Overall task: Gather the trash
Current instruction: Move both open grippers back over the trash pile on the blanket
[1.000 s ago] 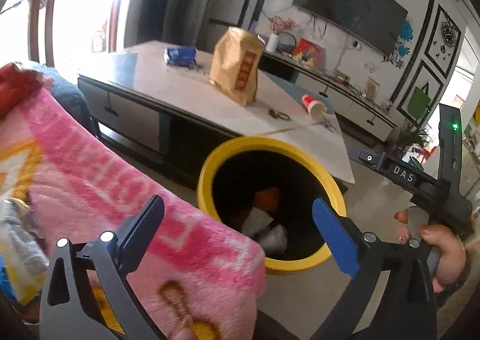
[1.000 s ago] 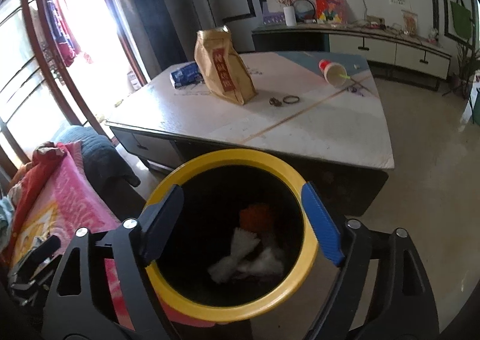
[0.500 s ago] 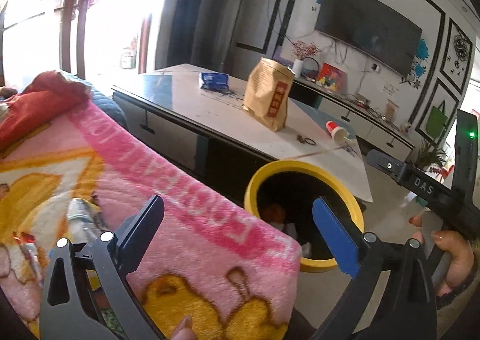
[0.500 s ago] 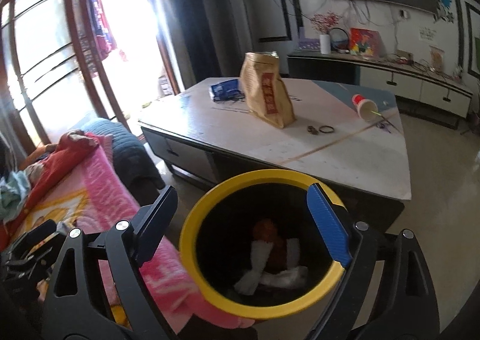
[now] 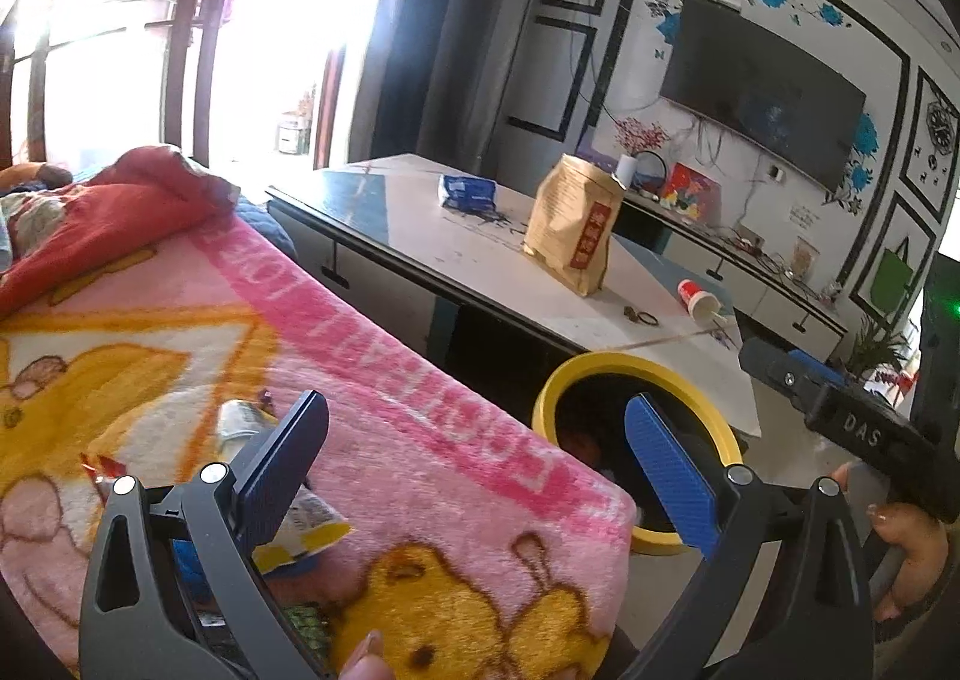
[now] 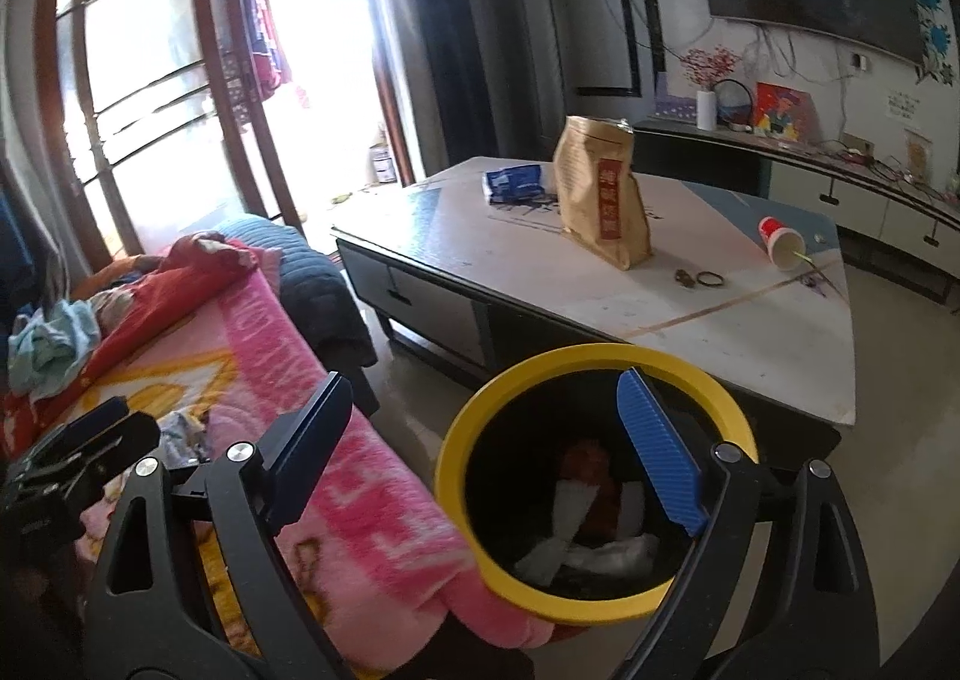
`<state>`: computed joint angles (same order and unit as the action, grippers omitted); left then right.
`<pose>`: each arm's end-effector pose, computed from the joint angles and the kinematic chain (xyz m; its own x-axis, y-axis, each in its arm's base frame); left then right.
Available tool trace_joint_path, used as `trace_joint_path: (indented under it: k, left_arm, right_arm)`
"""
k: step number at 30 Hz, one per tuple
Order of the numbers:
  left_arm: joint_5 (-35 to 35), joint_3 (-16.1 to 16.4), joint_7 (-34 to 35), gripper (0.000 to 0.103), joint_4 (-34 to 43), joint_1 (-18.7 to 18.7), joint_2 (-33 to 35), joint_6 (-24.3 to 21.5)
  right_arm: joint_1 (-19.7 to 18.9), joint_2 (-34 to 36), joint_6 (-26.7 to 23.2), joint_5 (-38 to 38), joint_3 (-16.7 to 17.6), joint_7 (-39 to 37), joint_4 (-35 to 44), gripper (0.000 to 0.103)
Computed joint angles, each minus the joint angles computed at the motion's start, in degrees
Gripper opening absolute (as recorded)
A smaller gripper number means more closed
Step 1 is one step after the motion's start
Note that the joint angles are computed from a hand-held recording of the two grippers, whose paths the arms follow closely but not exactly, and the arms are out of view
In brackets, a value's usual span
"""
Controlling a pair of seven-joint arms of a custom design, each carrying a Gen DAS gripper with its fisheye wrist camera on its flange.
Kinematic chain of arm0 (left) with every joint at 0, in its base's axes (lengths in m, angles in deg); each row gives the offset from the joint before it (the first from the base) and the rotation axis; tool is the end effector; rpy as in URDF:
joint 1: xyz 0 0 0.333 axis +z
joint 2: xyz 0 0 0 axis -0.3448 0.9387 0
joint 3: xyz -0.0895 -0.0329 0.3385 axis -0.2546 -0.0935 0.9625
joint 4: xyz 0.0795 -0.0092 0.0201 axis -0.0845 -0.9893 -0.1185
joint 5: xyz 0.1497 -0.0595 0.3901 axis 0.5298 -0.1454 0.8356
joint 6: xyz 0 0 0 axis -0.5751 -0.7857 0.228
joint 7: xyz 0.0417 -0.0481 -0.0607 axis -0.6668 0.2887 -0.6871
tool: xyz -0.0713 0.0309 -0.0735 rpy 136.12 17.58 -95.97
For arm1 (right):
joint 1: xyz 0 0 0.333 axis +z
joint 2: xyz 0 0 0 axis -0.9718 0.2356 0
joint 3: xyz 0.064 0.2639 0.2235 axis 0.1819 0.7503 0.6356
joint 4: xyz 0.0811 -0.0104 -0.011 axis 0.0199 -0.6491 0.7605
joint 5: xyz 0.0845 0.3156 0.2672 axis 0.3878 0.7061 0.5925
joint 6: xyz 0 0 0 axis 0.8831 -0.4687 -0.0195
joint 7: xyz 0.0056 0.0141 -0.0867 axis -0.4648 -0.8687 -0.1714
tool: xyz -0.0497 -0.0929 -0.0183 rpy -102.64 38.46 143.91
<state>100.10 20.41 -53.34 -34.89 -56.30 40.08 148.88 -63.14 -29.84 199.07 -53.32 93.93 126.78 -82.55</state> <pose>0.5943 -0.4913 0.5396 0.2252 -0.9485 0.2230 -0.4836 -0.3075 -0.8195 0.6863 0.2913 0.5449 0.4176 -0.8885 -0.1901 -0.5520 -0.0819 -0.8298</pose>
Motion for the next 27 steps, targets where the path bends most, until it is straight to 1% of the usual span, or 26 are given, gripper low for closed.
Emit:
trace_joint_path:
  k: [3, 7, 9, 11, 14, 19, 25, 27]
  left_arm:
    - [0.87, 0.09, -1.43, 0.096, -1.69, -0.23, -1.44, -1.17]
    - [2.42, -0.53, -2.71, 0.096, -3.59, -0.19, -3.13, -3.89]
    - [2.9, -1.06, -3.63, 0.096, -4.8, 0.25, -4.04, -4.33]
    - [3.03, -1.6, -4.39, 0.096, -5.79, 0.76, -4.78, -4.88]
    - [3.32, -2.34, -5.14, 0.096, -6.97, 1.35, -5.71, -6.01]
    - [3.9, -3.44, -6.41, 0.096, -9.03, 2.05, -7.28, -8.08]
    - [4.18, -4.79, -8.35, 0.096, -11.84, 3.13, -9.44, -10.08]
    - [4.26, -5.17, -8.84, 0.096, -12.8, 3.46, -10.15, -10.84]
  right_arm:
    - [-0.79, -0.41, 0.12, 1.12, 1.72, -1.95, -0.43, 0.083]
    - [-1.1, -1.0, 0.2, 2.72, 2.93, -3.95, -1.07, 0.083]
    - [-1.21, -1.07, -0.11, 3.68, 3.39, -4.87, -1.08, 0.083]
    - [-2.6, -1.1, -0.23, 6.31, 5.47, -7.46, -1.18, 0.083]
    - [-3.55, -1.37, -0.46, 9.77, 7.41, -11.14, -1.41, 0.083]
    - [-3.95, -1.88, -1.08, 15.43, 9.4, -17.73, -1.68, 0.083]
    - [-3.38, -2.65, -3.34, 23.25, 10.63, -26.16, -1.85, 0.083]
    - [-2.28, -2.83, -3.93, 24.63, 9.94, -27.81, -1.86, 0.083]
